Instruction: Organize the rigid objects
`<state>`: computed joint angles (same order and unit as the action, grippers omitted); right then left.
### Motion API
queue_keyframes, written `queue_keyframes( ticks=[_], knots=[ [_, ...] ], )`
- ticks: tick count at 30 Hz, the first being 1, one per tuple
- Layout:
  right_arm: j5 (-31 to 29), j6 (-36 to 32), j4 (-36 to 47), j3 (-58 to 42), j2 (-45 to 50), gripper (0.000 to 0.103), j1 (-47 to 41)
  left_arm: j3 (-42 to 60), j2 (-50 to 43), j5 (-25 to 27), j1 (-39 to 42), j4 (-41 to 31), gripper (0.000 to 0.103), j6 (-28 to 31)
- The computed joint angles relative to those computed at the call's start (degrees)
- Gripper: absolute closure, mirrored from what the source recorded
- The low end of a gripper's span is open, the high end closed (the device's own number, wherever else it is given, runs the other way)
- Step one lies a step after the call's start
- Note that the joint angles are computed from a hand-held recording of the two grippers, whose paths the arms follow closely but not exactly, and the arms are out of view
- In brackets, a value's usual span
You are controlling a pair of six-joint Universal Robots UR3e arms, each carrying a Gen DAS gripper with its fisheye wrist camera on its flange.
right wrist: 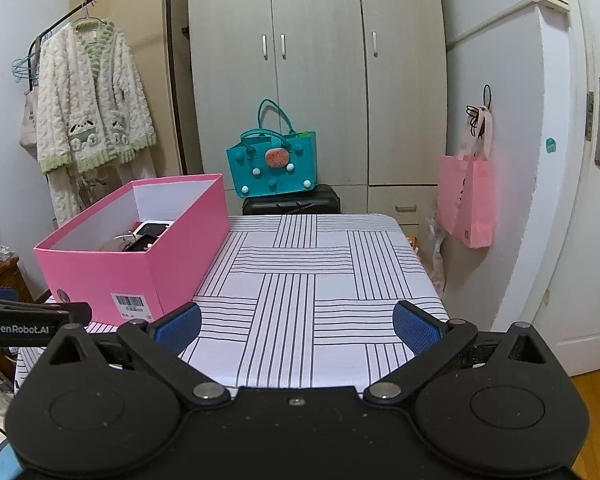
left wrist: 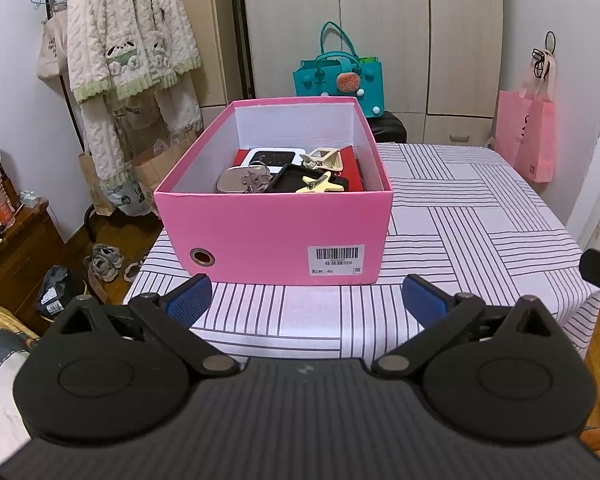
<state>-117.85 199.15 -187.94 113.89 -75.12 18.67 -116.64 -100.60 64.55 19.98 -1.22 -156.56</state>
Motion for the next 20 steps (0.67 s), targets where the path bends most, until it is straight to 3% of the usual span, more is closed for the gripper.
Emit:
queue_keyframes(
  ticks=[20],
  knots=[
    [-0.9, 1.2, 3.6, -1.4, 0.1, 0.000, 0.2, -1.1, -0.1, 0.5, 0.0, 2.4, 0.000, 0.2]
  ],
)
